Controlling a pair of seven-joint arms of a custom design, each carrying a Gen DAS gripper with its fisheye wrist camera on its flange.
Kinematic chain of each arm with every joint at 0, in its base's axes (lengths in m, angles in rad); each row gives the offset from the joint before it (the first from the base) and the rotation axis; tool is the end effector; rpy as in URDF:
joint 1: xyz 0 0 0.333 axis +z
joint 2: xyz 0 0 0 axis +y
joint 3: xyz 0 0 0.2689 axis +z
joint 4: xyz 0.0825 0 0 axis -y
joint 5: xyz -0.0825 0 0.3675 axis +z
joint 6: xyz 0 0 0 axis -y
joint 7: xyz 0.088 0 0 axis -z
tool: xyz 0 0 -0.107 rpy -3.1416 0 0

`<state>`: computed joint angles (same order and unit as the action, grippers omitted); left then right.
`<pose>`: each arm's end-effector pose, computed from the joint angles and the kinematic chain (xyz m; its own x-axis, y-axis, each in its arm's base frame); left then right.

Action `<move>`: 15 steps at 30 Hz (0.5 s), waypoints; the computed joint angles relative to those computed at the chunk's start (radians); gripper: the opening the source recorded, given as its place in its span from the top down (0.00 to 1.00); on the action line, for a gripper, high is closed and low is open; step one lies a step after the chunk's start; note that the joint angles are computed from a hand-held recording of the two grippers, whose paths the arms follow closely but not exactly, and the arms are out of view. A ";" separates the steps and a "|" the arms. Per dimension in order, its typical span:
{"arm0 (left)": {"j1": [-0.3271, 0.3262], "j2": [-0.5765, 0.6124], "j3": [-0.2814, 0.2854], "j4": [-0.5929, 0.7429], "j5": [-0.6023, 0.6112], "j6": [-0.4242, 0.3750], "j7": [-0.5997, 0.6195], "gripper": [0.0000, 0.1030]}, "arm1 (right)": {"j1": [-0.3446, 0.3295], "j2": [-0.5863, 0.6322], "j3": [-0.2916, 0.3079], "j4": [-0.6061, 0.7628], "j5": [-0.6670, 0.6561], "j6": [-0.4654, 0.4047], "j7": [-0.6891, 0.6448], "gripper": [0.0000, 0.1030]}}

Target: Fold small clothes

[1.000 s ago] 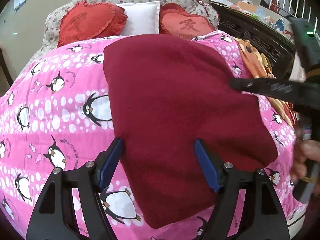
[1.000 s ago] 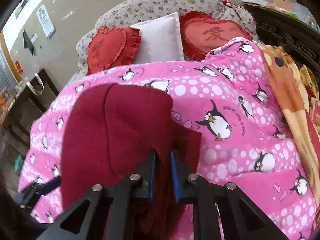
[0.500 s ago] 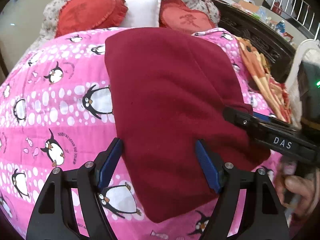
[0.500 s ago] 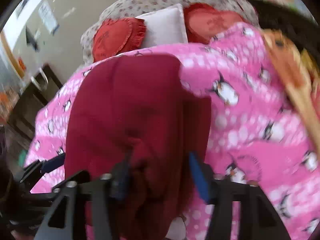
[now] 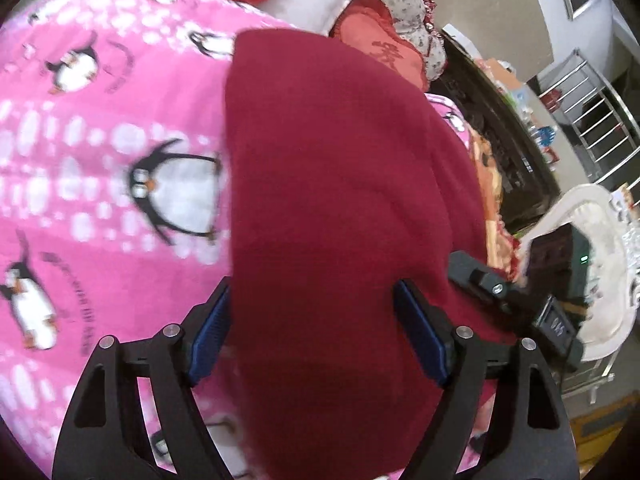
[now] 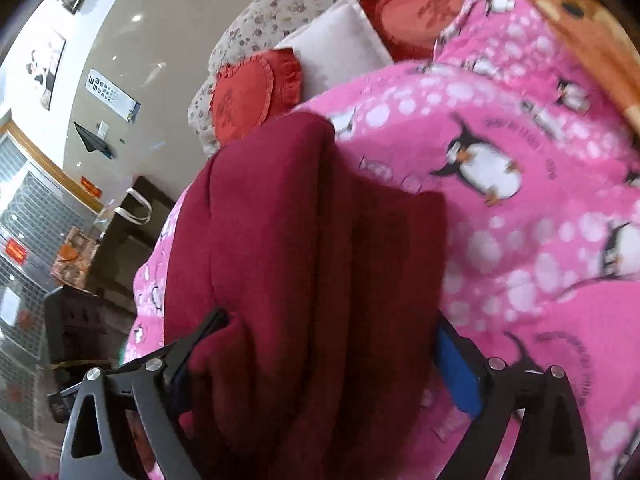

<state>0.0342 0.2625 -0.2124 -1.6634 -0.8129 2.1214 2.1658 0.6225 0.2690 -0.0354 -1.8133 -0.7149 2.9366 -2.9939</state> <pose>0.6203 -0.1339 0.4514 -0.4353 -0.6875 0.5812 -0.8832 0.2008 -0.4239 0.5105 0.3926 0.4444 -0.1891 -0.7628 -0.6184 -0.6623 0.5640 -0.4931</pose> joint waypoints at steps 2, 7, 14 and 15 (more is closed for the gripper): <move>0.002 0.019 -0.005 0.020 -0.012 -0.025 -0.001 0.22 | 0.011 0.019 -0.013 0.014 -0.015 0.011 0.025 0.06; 0.012 -0.025 0.001 0.019 0.010 -0.072 0.032 0.39 | 0.022 -0.004 0.013 0.041 -0.017 -0.061 -0.011 0.43; 0.064 -0.230 0.099 -0.098 0.077 -0.257 0.097 0.42 | 0.043 -0.025 0.103 0.102 0.060 -0.089 -0.073 0.46; 0.070 -0.264 0.118 -0.135 0.100 -0.272 0.108 0.42 | 0.058 -0.012 0.112 0.119 0.070 -0.089 -0.072 0.46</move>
<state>0.1045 -0.0018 -0.0944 -1.7982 -0.7128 1.8495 2.2738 0.6801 0.2573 0.0764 -1.6945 -0.6448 2.8473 -3.0660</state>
